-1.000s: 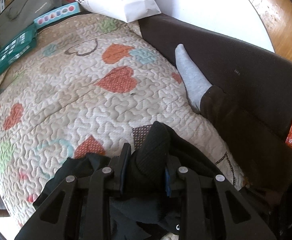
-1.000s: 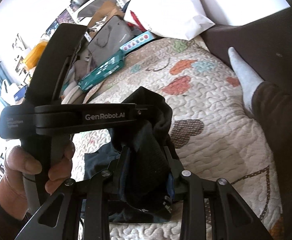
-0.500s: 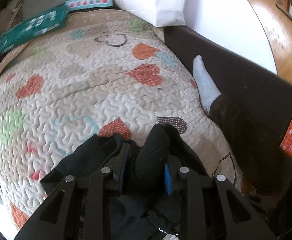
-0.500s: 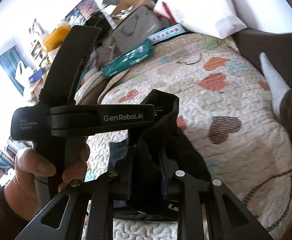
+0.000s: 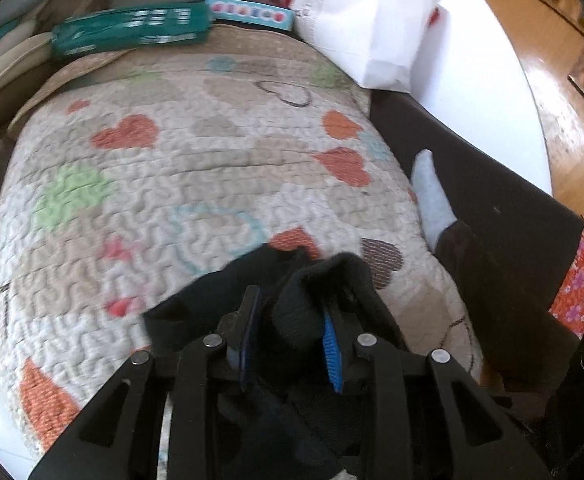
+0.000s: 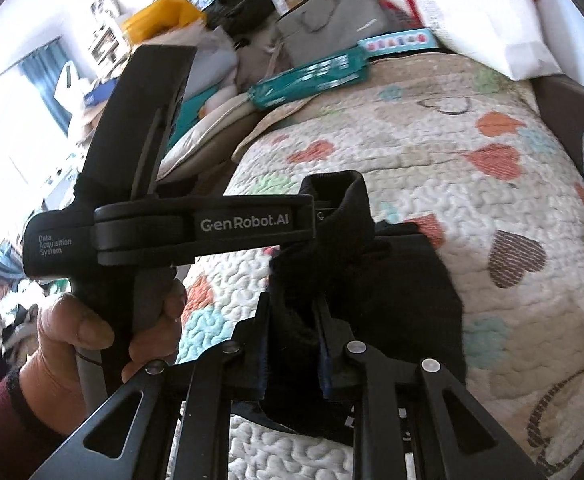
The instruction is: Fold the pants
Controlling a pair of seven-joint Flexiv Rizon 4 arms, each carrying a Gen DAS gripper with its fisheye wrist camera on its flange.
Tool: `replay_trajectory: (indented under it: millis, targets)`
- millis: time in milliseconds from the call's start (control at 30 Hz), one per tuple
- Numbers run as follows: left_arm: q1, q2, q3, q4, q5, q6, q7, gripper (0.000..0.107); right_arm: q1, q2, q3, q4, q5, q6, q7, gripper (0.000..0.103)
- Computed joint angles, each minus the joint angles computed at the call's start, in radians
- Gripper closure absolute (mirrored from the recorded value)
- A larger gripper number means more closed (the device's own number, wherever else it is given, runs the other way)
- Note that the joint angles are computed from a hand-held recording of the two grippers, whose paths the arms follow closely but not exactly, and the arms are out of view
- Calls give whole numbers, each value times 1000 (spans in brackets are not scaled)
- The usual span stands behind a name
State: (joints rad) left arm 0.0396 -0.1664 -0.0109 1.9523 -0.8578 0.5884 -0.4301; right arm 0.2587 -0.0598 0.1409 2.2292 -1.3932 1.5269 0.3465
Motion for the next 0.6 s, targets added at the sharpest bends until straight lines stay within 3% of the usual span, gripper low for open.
replay_trajectory:
  millis: [433, 600]
  targets:
    - [74, -48, 26, -5, -9, 34, -98, 84, 165, -146, -10, -68, 343, -46, -340, 82]
    - [109, -29, 46, 42, -85, 47, -182, 84, 214, -172, -31, -73, 415, -41, -423, 82]
